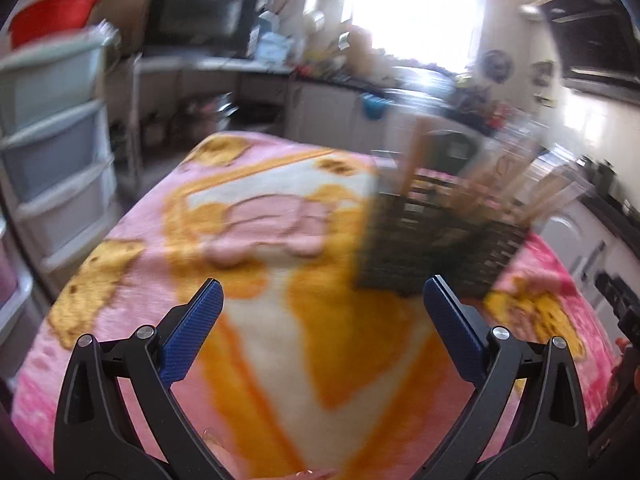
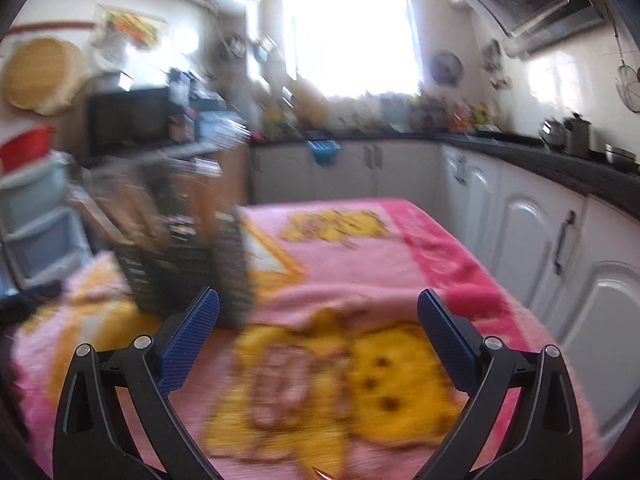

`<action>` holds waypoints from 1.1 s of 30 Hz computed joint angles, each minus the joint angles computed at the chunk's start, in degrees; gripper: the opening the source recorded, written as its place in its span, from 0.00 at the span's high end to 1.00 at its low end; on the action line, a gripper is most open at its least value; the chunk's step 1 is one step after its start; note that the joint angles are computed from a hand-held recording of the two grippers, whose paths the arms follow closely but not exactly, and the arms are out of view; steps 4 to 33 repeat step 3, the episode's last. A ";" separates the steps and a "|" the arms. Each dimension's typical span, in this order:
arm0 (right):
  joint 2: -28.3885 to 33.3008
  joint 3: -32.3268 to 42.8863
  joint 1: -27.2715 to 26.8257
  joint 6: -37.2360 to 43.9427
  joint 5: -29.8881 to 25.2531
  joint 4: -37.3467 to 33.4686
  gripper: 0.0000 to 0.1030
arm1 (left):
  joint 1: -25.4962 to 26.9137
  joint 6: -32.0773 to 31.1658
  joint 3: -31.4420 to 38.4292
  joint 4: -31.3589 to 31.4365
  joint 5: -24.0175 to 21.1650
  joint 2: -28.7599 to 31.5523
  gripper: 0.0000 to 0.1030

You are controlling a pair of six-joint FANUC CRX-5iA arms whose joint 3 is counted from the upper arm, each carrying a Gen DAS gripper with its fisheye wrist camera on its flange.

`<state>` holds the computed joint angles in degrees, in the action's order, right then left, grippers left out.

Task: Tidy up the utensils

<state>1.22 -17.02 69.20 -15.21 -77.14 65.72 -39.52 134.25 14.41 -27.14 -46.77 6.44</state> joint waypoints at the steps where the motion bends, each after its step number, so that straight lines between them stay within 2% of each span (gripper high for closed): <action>1: 1.20 2.90 -1.73 4.45 -2.18 -5.22 0.06 | 1.18 -0.81 1.83 0.76 -3.44 1.15 0.10; 3: 2.98 6.81 -4.96 10.10 -4.69 -12.75 0.06 | 3.25 -2.78 7.36 1.50 -12.33 5.00 0.10; 33: 2.98 6.81 -4.96 10.10 -4.69 -12.75 0.06 | 3.25 -2.78 7.36 1.50 -12.33 5.00 0.10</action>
